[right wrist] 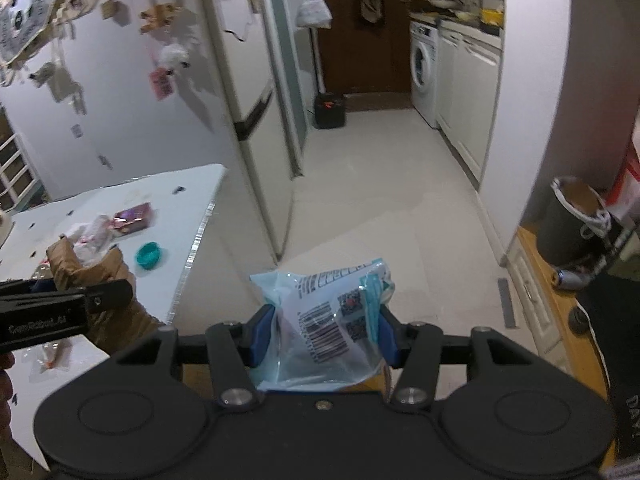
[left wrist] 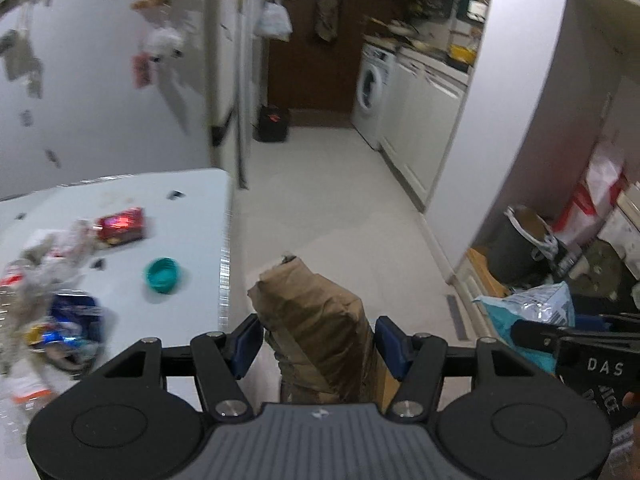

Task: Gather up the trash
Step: 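Carry the paper bag and snack bag with both tools over the trash bin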

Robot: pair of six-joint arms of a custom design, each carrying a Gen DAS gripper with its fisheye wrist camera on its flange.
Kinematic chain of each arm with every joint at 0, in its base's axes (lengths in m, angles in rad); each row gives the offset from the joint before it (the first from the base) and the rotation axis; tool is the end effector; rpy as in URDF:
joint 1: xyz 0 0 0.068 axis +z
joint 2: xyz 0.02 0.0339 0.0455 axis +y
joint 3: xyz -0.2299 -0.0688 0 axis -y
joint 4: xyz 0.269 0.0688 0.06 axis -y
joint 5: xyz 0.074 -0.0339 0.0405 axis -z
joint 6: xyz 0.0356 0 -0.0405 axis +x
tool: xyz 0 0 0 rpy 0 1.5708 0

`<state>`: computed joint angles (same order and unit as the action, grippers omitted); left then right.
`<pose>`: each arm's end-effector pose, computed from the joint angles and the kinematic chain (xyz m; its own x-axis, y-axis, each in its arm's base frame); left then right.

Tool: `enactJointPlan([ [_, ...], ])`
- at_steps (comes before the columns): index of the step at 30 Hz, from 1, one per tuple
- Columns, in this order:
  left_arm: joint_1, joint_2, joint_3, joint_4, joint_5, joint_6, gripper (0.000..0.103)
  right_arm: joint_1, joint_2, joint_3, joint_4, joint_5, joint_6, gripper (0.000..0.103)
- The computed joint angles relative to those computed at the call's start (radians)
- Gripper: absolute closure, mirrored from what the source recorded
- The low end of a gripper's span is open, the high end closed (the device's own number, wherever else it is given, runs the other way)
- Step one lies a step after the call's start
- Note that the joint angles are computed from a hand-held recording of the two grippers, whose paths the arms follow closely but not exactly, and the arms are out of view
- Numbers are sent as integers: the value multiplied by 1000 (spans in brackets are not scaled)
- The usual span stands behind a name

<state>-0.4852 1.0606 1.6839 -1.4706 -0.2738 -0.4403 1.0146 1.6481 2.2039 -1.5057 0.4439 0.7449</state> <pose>0.1485 -0.0674 0.4387 -0.7236 -0.0823 -0.6852 -0.0196 0.9949 -0.0988 0.1695 0.2436 0.4493 -0.7462 -0.0408 -0.6645 -0.1758 0.9748 0.1376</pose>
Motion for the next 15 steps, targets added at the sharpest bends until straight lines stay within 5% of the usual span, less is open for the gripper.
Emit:
enactJointPlan([
  [8, 63, 110, -164, 166, 184, 80, 41, -147, -91, -262, 113, -137, -10, 49],
  [15, 99, 226, -283, 271, 250, 149, 41, -255, -48, -403, 259, -302, -52, 49],
])
